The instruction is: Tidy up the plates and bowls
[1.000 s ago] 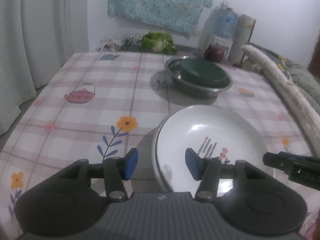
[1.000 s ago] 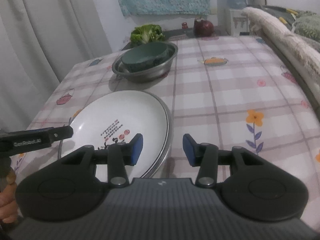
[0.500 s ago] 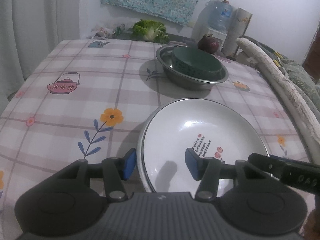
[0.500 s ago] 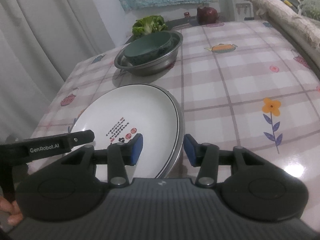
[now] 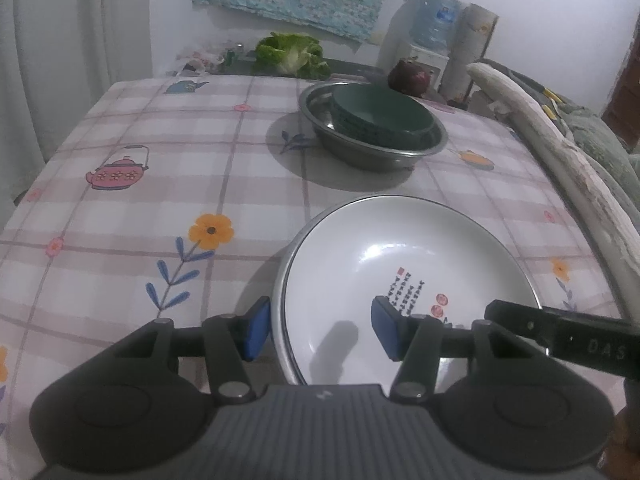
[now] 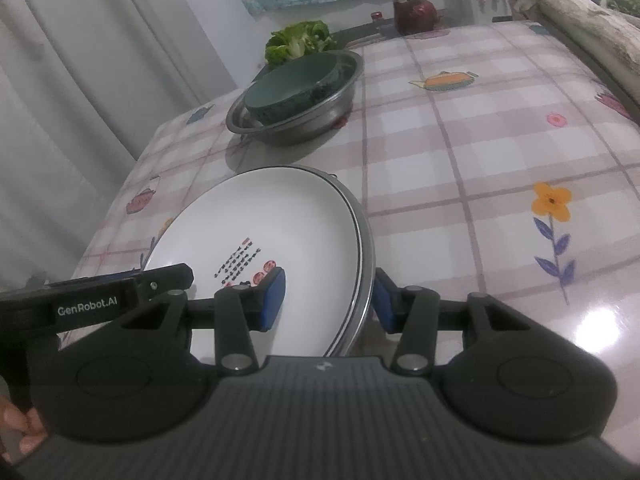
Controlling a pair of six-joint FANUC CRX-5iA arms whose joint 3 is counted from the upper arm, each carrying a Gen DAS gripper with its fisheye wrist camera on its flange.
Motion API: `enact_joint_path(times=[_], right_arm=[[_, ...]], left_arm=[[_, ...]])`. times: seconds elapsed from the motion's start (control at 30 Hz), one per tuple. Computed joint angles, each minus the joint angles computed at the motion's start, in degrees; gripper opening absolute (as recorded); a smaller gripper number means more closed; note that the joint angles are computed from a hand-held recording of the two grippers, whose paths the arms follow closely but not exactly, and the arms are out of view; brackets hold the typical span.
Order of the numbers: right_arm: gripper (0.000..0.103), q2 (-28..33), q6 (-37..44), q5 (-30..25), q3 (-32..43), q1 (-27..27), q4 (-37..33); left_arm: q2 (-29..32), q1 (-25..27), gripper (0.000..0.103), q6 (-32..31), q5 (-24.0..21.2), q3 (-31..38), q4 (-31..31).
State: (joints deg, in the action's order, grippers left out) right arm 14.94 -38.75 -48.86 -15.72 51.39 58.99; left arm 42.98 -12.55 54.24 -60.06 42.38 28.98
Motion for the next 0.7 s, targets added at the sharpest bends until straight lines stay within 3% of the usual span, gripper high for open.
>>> enact_joint_path(times=[0.5,0.6,0.67,0.7], right_arm=[[0.048,-2.32,-4.7,-5.18,-3.14,3.18,-0.26],[0.059,-1.69,-3.15,-8.56,-1.85,4.15,-1.06],[0.074,-1.7,-3.02,-10.76,-1.55,4.86,-1.24],[0.077,-1.86,-3.15,-11.72,-1.66,5.24,-1.09]], left_arm=[[-2.7,-0.15,0.058,-3.86,-1.32,-5.12,3.3],[-3.01,0.08,0.061,-4.05,-1.25,-5.57,3.54],[-3.67,0.08,0.062,-4.21,-0.42,-6.38,3.01],[-3.98,0.08,0.063,-4.32,-0.05,-6.8,2.86]])
